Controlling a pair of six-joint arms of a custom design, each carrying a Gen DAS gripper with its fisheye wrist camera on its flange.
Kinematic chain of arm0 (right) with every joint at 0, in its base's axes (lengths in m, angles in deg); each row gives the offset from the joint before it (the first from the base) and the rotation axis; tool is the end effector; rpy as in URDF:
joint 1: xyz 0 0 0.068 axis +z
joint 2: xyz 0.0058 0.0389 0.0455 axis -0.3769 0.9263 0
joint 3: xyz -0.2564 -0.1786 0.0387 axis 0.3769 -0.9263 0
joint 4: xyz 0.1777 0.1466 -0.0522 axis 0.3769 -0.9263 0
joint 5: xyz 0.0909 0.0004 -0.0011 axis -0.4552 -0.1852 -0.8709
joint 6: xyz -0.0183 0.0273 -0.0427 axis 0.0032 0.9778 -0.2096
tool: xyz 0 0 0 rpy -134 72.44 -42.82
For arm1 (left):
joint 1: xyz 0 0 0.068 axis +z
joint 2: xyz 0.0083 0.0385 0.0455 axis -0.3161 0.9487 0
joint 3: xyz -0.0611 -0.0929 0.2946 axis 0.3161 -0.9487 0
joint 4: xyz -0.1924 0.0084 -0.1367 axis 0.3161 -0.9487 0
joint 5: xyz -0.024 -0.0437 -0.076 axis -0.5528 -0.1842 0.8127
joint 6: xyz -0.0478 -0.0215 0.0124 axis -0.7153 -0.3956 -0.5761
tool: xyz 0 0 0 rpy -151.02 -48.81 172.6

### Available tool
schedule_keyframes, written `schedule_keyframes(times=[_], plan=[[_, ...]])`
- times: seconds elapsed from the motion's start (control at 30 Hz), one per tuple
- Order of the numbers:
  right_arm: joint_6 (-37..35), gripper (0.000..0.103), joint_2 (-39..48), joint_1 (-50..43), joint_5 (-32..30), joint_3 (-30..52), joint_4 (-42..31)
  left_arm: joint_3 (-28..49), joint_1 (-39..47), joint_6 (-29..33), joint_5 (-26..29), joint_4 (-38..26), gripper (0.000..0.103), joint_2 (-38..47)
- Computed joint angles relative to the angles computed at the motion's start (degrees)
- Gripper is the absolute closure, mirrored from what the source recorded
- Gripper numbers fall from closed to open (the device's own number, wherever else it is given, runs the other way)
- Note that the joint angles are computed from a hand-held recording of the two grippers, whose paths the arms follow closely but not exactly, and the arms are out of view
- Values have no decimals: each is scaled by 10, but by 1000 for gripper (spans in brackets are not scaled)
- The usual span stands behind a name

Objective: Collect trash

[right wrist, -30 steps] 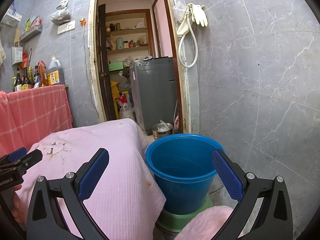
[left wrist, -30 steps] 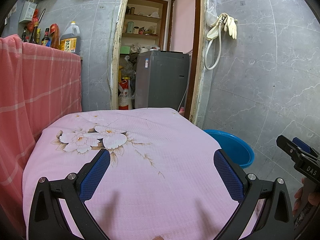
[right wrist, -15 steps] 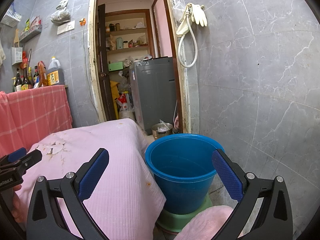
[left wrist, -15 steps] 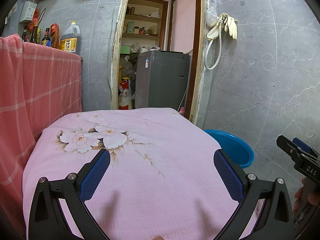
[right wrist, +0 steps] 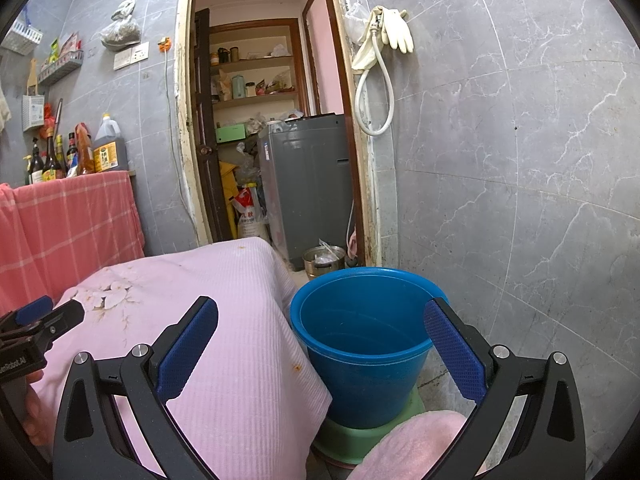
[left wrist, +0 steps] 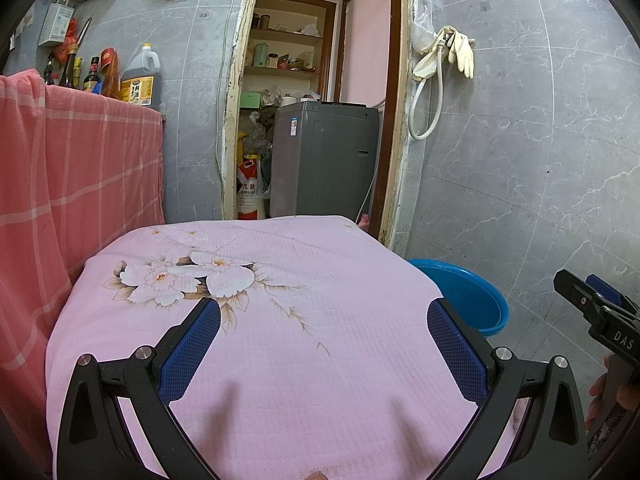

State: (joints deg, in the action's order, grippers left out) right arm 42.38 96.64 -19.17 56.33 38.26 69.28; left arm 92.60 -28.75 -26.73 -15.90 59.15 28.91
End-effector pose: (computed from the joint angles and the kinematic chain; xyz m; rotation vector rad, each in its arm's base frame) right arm 0.2674 0.0191 0.1625 -0.1078 1.8927 0.2045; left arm 0.2276 -0.0368 0.1517 -0.0767 1.9433 -0.1095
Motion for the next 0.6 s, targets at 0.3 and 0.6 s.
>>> schedule_keyframes(times=[0.3,0.6], plan=[[0,0,0,-2,-2,0,0,-2,4,3,4,4,2,1],[-1,0,0,-4,-5,1,0,-4,7,4,6,5,2,1]])
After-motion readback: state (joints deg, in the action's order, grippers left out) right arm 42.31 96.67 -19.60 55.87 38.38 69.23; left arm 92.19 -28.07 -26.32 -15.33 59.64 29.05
